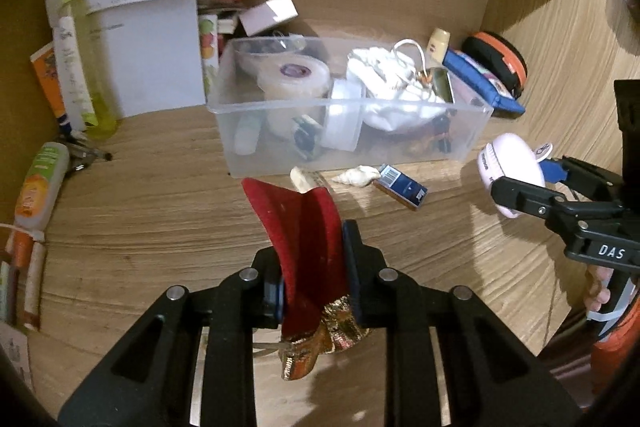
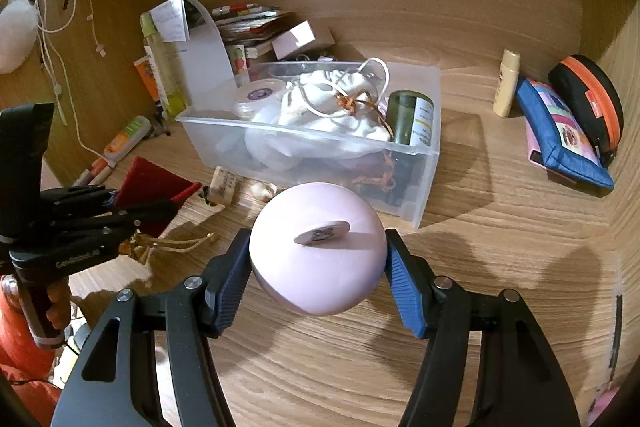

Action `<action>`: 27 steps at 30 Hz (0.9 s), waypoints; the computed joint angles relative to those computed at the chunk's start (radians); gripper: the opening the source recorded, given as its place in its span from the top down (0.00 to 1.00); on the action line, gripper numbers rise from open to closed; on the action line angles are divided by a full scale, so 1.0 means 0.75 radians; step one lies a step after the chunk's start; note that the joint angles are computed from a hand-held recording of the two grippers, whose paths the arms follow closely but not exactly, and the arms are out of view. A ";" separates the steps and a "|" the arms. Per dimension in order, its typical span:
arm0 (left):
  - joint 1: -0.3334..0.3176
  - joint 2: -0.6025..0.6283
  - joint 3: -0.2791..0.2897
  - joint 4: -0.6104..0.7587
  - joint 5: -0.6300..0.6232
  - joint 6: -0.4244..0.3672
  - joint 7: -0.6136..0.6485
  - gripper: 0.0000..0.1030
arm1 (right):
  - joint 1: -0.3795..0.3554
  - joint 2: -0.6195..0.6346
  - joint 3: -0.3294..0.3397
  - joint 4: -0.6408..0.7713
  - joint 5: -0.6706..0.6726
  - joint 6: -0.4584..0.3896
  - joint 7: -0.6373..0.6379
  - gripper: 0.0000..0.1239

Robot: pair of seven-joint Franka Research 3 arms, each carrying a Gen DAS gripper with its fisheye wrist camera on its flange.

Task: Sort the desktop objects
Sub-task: 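Carry the red pouch and pink puff over the plastic box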

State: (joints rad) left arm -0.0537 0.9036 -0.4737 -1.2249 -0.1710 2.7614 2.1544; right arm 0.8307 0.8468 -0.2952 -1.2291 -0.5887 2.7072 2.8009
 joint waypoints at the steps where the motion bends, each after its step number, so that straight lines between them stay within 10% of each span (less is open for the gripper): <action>1: 0.012 -0.007 -0.011 -0.011 -0.007 0.006 0.007 0.78 | 0.004 0.000 -0.003 0.001 -0.003 0.000 0.002 0.51; 15: 0.091 -0.075 -0.102 -0.098 -0.029 0.147 0.074 0.78 | 0.036 -0.015 -0.044 0.037 -0.097 -0.019 0.078 0.51; 27: -0.008 0.023 -0.047 0.148 0.033 0.109 0.019 0.78 | 0.005 -0.018 -0.049 0.098 -0.178 -0.024 0.100 0.51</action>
State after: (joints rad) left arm -0.0596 0.9208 -0.5089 -1.1142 -0.1462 2.8434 2.1683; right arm 0.8342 0.8333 -0.3318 -1.1560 -0.7225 2.6896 2.8759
